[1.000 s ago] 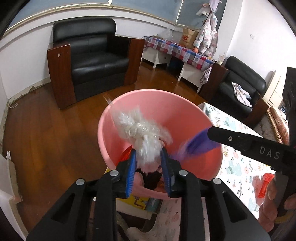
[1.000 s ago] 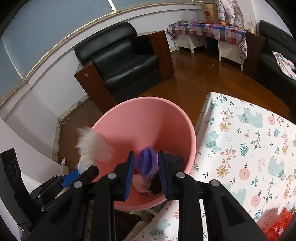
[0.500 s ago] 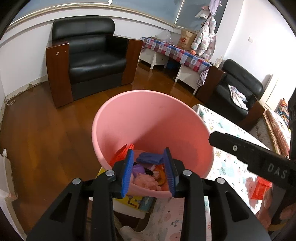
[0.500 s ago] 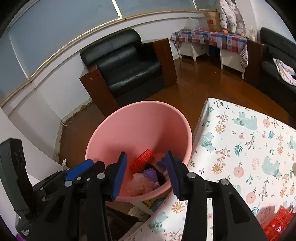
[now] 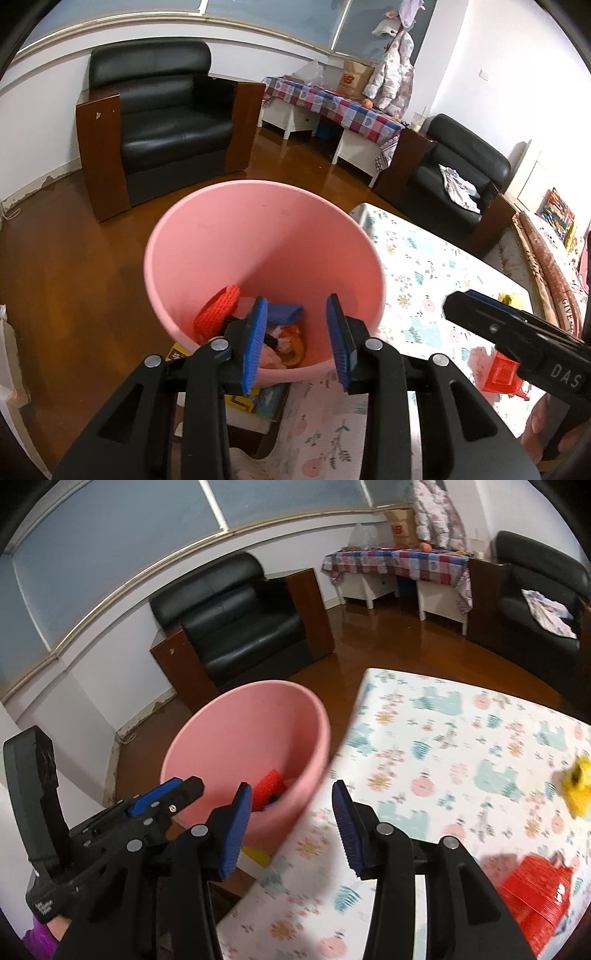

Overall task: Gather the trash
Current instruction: 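Move both open tools back to the red bag and patterned cloth, then grasp red plastic bag with left tool while right tool grasps pink-blue patterned cloth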

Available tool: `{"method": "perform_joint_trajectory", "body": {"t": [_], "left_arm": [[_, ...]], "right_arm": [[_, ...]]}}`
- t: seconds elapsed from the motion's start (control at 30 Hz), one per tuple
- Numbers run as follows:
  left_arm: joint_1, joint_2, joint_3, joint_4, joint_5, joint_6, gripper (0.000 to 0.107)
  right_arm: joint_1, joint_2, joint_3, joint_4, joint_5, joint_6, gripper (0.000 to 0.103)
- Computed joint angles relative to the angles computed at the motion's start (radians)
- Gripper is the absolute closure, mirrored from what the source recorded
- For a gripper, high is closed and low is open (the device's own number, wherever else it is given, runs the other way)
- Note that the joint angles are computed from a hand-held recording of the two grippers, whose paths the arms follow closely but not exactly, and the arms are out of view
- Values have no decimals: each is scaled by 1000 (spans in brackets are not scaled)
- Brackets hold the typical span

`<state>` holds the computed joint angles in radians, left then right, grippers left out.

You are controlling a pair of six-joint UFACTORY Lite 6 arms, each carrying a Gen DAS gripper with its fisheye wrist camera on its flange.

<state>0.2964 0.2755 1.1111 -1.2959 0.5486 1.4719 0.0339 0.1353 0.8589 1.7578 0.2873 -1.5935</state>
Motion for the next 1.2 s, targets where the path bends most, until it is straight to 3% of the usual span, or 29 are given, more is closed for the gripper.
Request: {"method": "perform_joint_trajectory", "body": {"t": [0.17, 0.43, 0.67, 0.9, 1.0, 1.2], "left_arm": [[-33, -46, -45, -19, 12, 26, 74], [-115, -157, -154, -62, 13, 110, 74], [-200, -248, -241, -84, 19, 175, 74], [-311, -290, -295, -70, 0, 183, 74], [-348, -290, -305, -56, -3, 165, 74], [-430, -271, -292, 66, 25, 84, 74]], "right_arm": [[-116, -131, -138, -36, 32, -13, 58], [-401, -366, -312, -285, 153, 72, 58], [-792, -544, -428, -489, 360, 31, 54], [-1149, -535, -448, -618, 552, -122, 49], [-1200, -503, -457, -637, 551, -174, 48], [-1138, -410, -475, -586, 431, -260, 48]]}}
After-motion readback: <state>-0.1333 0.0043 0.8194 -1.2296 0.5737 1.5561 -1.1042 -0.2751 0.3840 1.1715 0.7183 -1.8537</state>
